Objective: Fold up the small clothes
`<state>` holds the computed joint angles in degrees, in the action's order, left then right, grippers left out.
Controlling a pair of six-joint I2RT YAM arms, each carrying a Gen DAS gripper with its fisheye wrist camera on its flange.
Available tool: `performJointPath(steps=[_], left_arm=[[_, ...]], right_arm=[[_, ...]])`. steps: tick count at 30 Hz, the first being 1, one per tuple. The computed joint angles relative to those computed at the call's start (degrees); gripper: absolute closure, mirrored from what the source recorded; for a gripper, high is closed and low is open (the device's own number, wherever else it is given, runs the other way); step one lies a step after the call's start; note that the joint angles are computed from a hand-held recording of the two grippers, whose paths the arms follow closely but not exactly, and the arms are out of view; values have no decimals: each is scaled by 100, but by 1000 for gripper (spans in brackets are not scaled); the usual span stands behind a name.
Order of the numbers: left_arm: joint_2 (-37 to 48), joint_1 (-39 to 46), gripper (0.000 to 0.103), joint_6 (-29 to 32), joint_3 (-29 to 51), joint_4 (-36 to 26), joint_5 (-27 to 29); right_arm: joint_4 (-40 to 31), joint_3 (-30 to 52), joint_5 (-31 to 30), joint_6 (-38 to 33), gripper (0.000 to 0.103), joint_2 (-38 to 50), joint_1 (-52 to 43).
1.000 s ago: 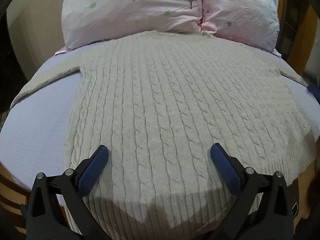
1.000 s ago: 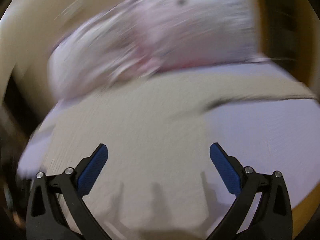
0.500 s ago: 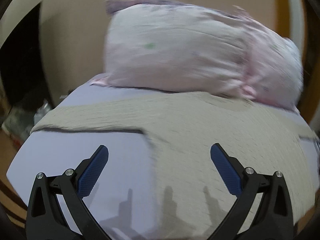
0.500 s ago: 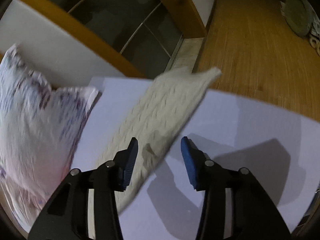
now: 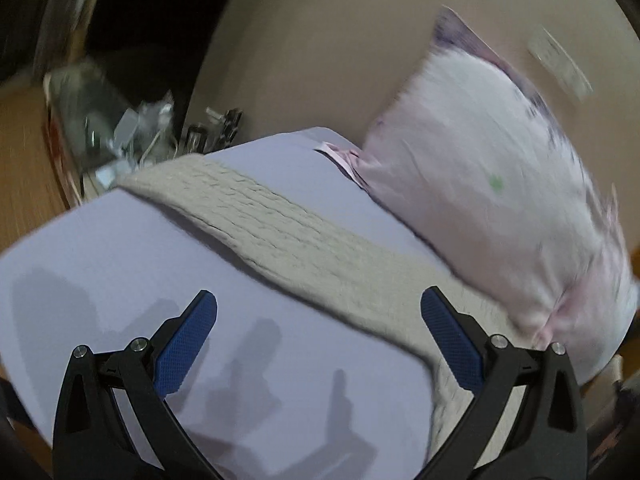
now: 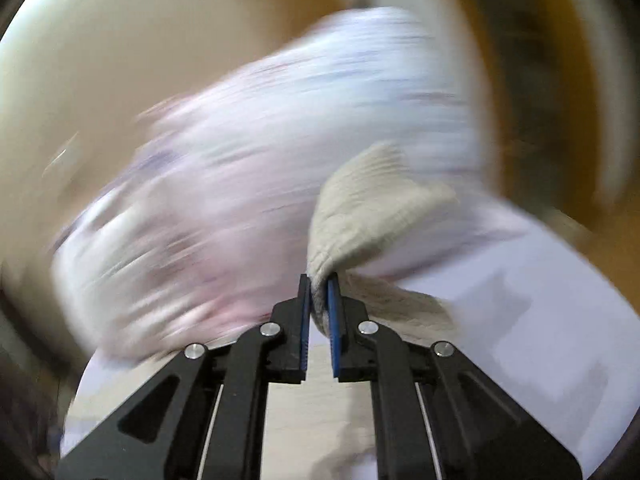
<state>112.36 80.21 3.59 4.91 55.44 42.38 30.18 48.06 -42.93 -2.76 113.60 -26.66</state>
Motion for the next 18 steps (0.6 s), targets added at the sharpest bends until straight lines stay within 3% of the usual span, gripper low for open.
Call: performJointPath(steps=[2,4,6,8,12,13,17,18], left_arm=[[141,-142,1,-344,136,230,-261],[269,-173,1,-529,273,355,-385],[334,-176,1,-681,499,156,-380],[481,-133,1,-865,822,-197,-362],[947,7,10,-1221,1563,-985,-120],[1055,61,12,-1381,1590,-747,-64],[1279,160,22,-1840,1992,-841,72],[1318,153,30,-1943,2117,-903,29]], right_arm=[[165,-502,69,-321,94,-251,984],[-366,-482,163,-841,89,-57,2015],[-1272,-65,397,-1293,67,470,2957],[-1383,-22,534,-1391,55,709,3359],[-679,-422,160,-1461,25,534,2712],[-611,-455,146,-1349,24,418,2615],[-720,-490,-105,-1294,21,370,1766],[-827,-510,-171,-1338,21,357,1573]])
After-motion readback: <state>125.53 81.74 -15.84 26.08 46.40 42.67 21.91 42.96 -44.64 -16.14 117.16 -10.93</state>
